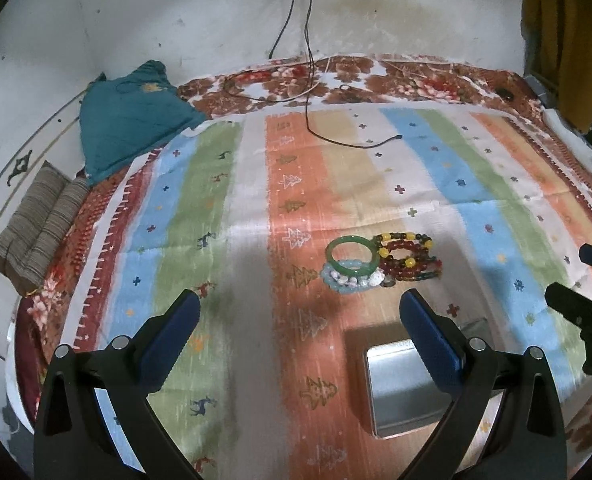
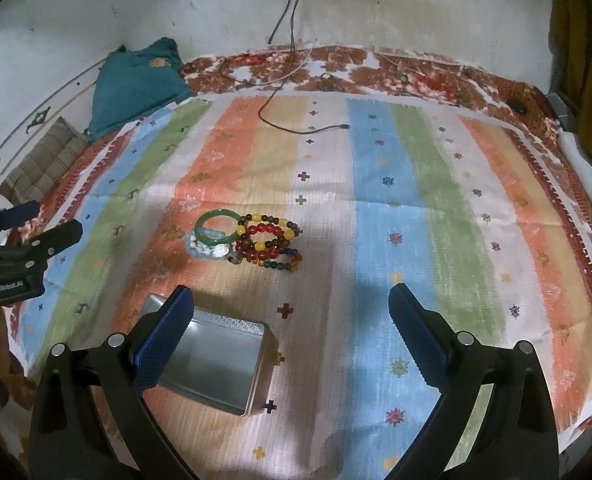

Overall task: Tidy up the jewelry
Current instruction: 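Move both tools toward the pile of bracelets beside the tin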

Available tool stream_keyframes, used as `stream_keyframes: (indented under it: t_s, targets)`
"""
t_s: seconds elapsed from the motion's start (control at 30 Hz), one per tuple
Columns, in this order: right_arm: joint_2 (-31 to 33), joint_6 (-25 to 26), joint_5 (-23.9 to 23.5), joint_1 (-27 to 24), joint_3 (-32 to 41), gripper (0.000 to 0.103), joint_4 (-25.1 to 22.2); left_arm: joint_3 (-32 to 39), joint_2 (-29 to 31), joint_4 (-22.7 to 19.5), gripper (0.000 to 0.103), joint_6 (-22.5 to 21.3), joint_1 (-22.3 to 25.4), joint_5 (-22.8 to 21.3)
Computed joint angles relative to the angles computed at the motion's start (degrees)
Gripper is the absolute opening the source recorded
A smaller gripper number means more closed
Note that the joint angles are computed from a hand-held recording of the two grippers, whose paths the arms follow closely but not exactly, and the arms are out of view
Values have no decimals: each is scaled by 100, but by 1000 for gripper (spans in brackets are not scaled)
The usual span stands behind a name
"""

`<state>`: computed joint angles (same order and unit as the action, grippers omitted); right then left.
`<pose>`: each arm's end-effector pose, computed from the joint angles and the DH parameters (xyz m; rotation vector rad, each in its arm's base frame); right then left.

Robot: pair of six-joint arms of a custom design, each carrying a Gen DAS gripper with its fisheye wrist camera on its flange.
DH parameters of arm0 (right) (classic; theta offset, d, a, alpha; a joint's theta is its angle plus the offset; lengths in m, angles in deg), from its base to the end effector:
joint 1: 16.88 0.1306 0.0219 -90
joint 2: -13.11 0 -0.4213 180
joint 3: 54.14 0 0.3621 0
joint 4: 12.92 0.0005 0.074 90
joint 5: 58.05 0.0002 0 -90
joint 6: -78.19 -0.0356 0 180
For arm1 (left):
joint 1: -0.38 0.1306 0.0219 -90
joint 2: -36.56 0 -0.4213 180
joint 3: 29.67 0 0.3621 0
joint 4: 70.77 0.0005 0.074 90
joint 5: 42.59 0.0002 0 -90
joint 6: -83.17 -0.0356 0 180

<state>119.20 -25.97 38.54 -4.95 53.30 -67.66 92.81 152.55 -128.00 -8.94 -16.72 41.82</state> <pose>0.5545 0.1125 0.4560 0.0960 2.4925 0.0463 0.6082 -0.1840 0.4654 0.3668 2.4230 0.0046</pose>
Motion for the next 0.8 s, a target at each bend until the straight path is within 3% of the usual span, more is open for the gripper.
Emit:
stream_keyframes:
  t_s: [0.8]
  targets:
    - [1333, -77, -270, -230, 1485, 99, -891, 1994, 1534, -1218, 97, -27, 53, -122]
